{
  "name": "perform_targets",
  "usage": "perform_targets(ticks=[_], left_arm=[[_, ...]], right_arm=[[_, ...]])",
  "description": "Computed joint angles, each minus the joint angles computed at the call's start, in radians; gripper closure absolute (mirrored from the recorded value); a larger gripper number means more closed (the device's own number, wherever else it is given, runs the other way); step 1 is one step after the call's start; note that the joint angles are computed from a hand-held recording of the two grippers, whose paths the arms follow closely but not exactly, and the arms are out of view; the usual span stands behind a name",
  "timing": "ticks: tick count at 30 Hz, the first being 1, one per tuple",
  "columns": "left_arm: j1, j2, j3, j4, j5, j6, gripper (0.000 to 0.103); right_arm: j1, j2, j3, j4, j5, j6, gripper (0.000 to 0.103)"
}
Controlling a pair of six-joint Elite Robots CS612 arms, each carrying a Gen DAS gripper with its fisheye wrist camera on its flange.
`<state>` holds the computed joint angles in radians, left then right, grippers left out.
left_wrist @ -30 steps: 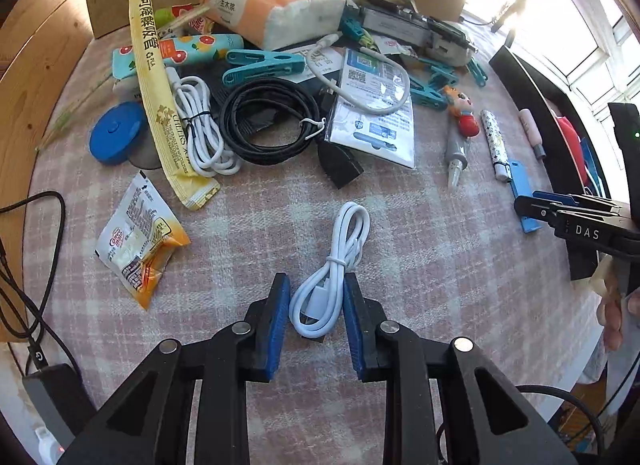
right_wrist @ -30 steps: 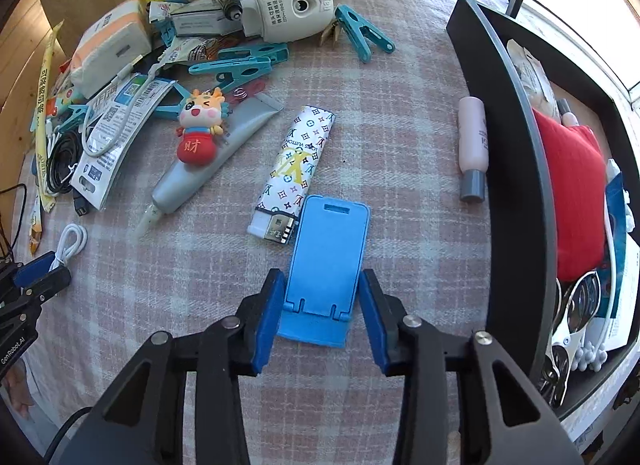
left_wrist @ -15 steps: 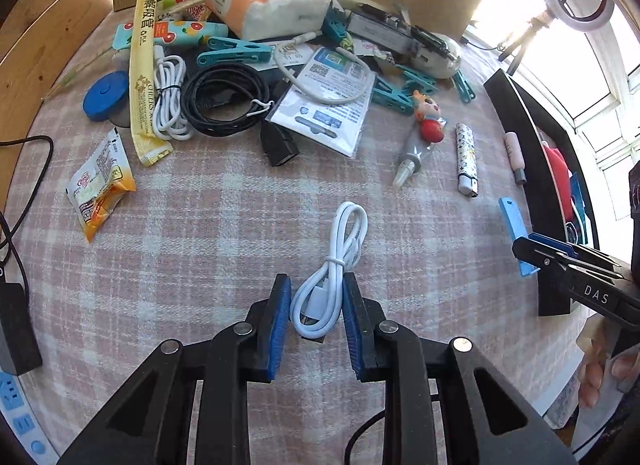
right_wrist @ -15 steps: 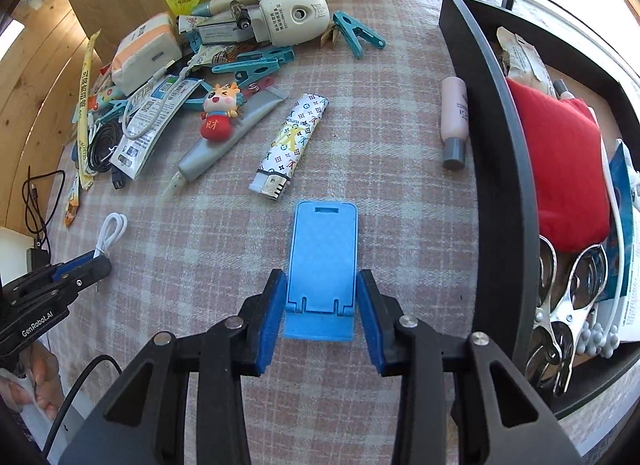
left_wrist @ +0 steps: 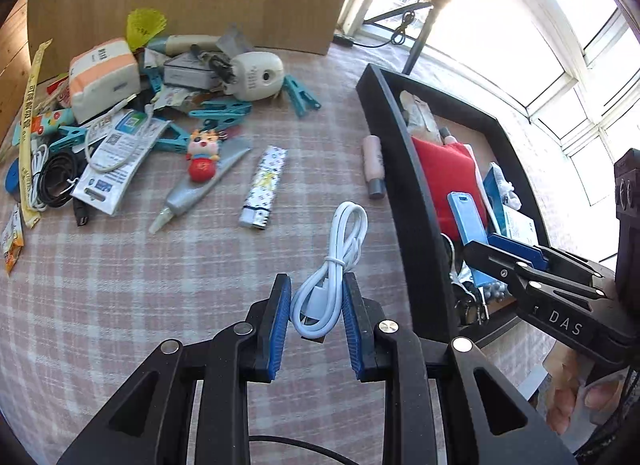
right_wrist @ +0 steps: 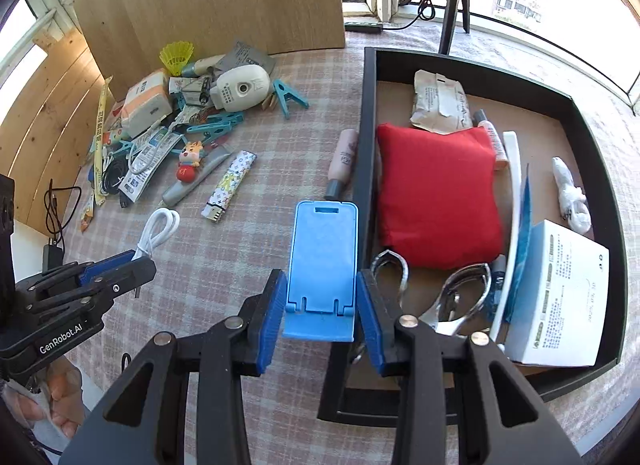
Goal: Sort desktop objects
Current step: 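Carry the cable and phone stand into the tray and release both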
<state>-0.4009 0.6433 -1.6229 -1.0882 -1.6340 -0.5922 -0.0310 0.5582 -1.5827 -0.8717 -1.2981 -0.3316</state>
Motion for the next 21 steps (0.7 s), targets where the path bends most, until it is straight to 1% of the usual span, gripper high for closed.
perform_targets(ticks=[2, 6, 13, 16, 19, 21], left_arm=[[-0.018, -0.013, 0.028, -0.02, -0.007, 0.007, 0.079], [-0.05, -0.037, 0.082, -0.051, -0.014, 0.023, 0.079], [-0.084, -0.065, 0.148, -0.072, -0.011, 0.055, 0.079], [-0.089, -0.07, 0.162, -0.073, -0.013, 0.059, 0.079], [-0.085, -0.07, 0.169, -0.09, -0.042, 0.057, 0.078], [-0.082, -0.068, 0.165, -0.098, -0.056, 0.051, 0.074]], right_arm=[[-0.02, -0.01, 0.017, -0.013, 0.003, -0.005, 0.068], [-0.052, -0.012, 0.024, -0.027, -0.002, -0.002, 0.068], [-0.099, -0.011, 0.033, -0.036, 0.0, 0.007, 0.068], [-0.11, -0.01, 0.037, -0.036, 0.0, 0.013, 0.068], [-0.111, -0.012, 0.045, -0.03, -0.007, 0.013, 0.067], [-0.109, -0.015, 0.051, -0.023, -0.013, 0.013, 0.067]])
